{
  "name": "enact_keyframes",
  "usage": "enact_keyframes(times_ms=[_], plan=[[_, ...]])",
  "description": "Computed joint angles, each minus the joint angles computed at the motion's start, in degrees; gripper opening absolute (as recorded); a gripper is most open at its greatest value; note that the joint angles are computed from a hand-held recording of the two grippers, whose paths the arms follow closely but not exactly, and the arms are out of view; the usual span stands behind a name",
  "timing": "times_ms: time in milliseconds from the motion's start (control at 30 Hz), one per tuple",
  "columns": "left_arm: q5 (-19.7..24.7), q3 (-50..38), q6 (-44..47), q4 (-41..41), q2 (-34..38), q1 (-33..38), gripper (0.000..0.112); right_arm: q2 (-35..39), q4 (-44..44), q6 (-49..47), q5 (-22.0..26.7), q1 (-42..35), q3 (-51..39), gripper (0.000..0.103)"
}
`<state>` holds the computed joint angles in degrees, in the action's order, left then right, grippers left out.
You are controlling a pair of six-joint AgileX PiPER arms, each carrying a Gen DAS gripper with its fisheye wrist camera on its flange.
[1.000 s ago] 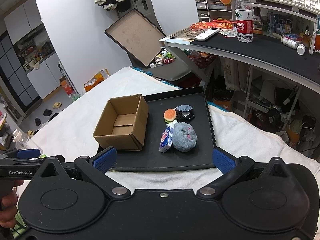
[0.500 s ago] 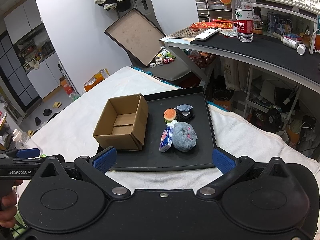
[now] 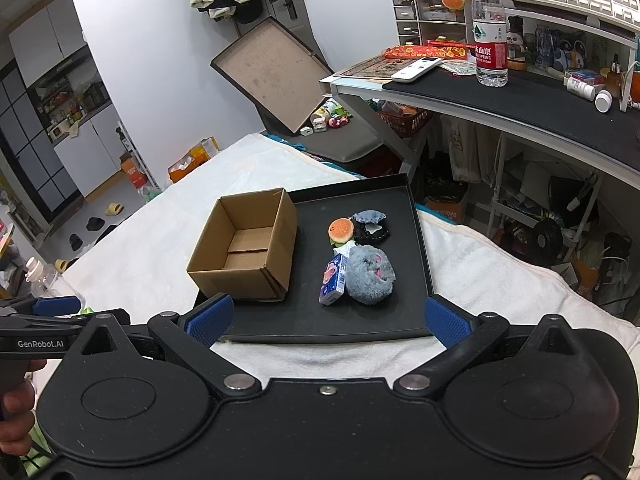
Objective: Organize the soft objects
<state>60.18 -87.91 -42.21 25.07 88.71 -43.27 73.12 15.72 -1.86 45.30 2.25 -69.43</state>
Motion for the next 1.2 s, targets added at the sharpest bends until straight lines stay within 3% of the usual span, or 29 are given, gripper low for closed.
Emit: enact_keyframes(times_ms=[533,1200], plan=[[0.5,-1.1,0.0,0.2,0.4,0.2,0.097,0.3,-0.6,0.4,-0.3,0.7,-0.3,0.103],[-4.8,-1.7,0.8,-0.3,5.5,4.8,0.097,7.0,1.0,-2.0,-2.8,0.4,-2.1,0.103]])
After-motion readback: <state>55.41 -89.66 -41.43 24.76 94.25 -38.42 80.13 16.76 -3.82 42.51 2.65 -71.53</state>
